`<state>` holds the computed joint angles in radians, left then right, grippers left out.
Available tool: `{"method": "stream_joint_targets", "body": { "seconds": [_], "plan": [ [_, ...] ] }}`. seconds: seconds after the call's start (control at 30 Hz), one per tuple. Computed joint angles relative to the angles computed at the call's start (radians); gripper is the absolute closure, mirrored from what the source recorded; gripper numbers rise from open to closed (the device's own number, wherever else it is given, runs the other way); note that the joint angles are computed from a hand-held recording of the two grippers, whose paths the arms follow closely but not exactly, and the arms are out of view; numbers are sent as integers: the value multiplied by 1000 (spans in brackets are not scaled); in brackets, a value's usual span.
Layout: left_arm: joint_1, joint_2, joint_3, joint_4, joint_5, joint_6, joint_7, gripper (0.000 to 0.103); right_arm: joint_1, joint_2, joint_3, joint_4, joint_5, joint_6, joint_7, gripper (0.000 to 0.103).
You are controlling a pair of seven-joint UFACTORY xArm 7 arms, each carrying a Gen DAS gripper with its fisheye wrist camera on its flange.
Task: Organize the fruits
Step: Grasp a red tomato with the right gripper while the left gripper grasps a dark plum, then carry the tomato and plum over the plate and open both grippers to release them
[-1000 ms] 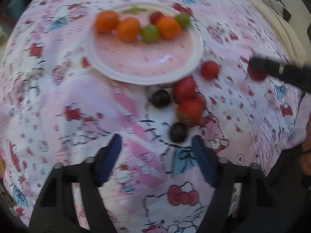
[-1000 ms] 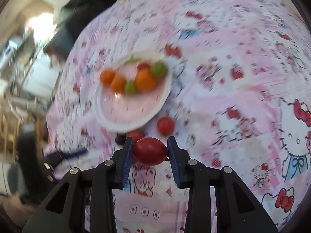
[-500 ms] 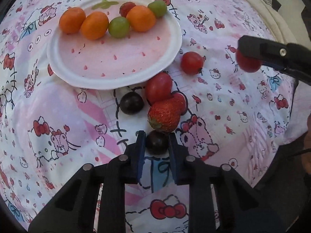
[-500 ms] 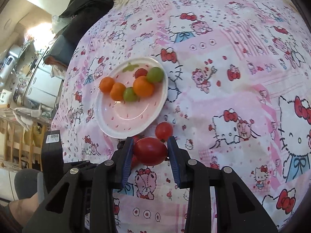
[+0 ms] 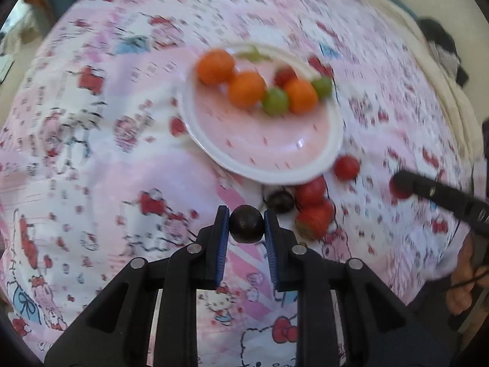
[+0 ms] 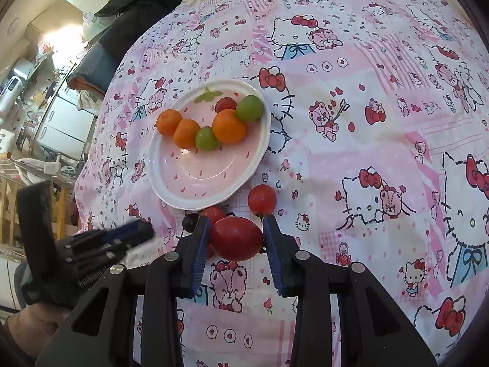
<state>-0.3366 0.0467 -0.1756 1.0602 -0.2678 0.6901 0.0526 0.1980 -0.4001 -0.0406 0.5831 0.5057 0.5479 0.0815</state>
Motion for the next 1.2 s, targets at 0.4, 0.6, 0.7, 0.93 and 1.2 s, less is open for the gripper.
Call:
{"method": "stream_joint_targets", "body": {
  "seconds": [0.4, 0.6, 0.7, 0.93, 1.2],
  "plan": [
    [20, 20, 13, 99, 17, -126, 38, 84, 52, 37, 1, 72, 47, -83, -36, 66],
    [15, 126, 8, 247, 86, -121, 83, 84, 27, 115, -15, 144, 61, -106, -86, 66],
    [9, 184, 5, 310, 116, -109, 79, 84, 6, 149, -6, 178, 53, -113, -97, 66],
    [6, 313, -8, 433, 123, -91, 84, 84, -16, 282, 7, 297, 100, -114, -203, 66],
    [-11, 464, 9, 595, 142, -36, 35, 84, -97, 453, 62, 434, 231, -88, -309, 66]
  ]
}}
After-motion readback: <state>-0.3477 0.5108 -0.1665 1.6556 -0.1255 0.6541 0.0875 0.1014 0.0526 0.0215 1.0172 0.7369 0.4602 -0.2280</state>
